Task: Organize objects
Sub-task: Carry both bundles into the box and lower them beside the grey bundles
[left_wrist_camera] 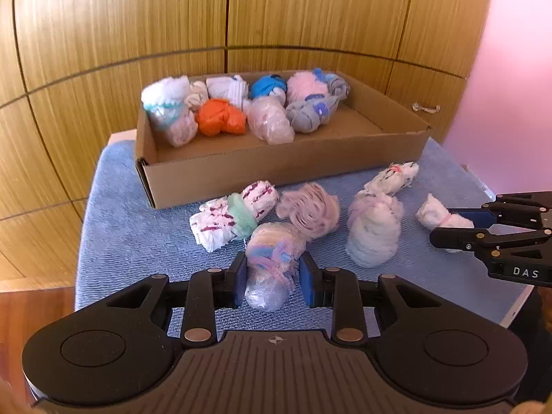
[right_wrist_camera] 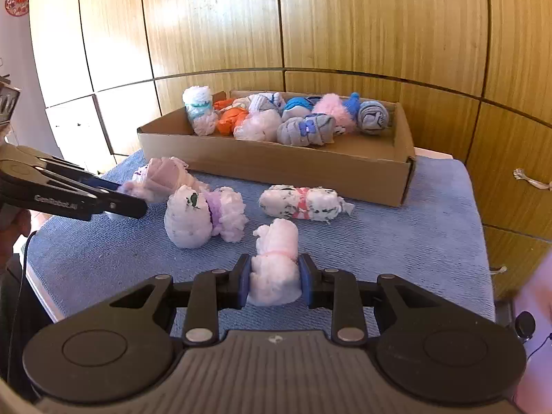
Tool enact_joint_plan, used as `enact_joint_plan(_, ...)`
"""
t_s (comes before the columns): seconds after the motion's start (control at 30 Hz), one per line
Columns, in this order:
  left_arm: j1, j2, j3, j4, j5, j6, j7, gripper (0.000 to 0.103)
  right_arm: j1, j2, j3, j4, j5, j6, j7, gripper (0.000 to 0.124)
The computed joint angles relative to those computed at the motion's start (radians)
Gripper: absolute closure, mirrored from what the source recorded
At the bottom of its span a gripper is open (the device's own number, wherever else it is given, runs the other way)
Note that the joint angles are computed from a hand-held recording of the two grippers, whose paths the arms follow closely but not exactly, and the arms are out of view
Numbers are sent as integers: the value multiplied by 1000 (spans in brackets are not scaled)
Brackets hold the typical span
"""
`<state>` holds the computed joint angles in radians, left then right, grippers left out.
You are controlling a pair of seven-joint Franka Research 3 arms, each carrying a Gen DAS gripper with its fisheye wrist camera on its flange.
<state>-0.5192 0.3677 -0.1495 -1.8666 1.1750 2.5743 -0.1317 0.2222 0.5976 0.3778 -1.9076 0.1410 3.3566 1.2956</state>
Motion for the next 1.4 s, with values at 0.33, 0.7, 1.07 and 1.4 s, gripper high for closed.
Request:
enact_joint_plan(0.33, -9, -44, -19, 11, 21, -18, 11, 66, -125, -51, 104, -59, -50, 26, 36, 98)
enact_joint_plan(0.7, 6, -25, -12, 140, 29, -16, 86, 66, -251, -61, 199, 8, -169, 4, 59, 98)
enact_joint_plan(1.07, 37, 299, -15, 625, -289, 14, 558, 66, -245, 55, 208, 306, -110, -219, -99, 98)
enact_joint_plan(1.4, 21, 688, -20, 1144, -580, -131, 957, 67, -38, 338, 21, 842, -60, -589, -132, 98)
